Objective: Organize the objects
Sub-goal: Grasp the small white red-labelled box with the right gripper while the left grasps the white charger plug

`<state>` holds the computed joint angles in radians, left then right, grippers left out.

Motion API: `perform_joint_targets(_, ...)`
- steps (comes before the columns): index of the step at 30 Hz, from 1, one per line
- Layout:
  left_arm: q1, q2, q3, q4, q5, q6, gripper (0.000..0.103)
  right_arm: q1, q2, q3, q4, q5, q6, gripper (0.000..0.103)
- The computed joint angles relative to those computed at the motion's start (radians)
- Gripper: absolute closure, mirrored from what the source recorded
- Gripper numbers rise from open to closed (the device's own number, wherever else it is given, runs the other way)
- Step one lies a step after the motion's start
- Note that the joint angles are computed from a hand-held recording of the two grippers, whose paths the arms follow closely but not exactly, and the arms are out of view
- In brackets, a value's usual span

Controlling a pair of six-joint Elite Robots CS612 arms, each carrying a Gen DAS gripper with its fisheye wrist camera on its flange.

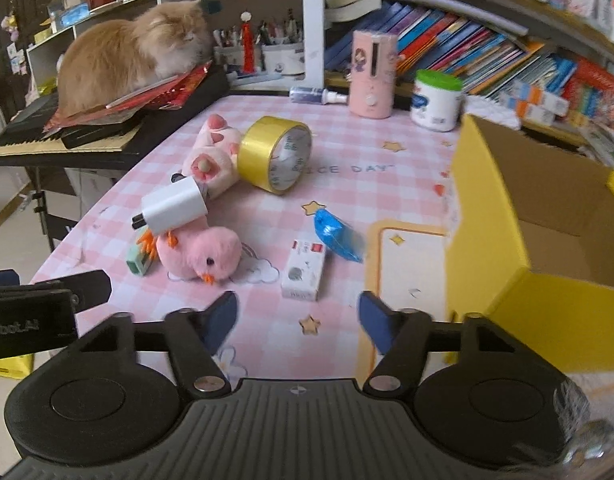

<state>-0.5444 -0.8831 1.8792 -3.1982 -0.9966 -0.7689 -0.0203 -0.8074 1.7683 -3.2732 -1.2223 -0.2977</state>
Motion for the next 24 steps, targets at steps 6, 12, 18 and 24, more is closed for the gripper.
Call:
perform_joint_targets(6,0.014,0.019,-0.045,0.022,0.011,0.024,0.001,0.007,0.054,-0.094,0.086,0.011,0.014,0.051)
perform_joint_targets(12,0.032,0.044,-0.097,0.014,-0.018,0.081,0.001,0.022,0.108,-0.181,0.152,-0.013,-0.023,0.051)
perform_joint_targets(18,0.057,0.084,-0.171,0.044,-0.067,0.114,0.001,0.027,0.138,-0.233,0.212,0.004,-0.105,0.06)
perform_joint_targets(24,0.073,0.116,-0.24,0.156,-0.119,0.116,0.009,0.021,0.152,-0.249,0.208,0.031,-0.151,0.073)
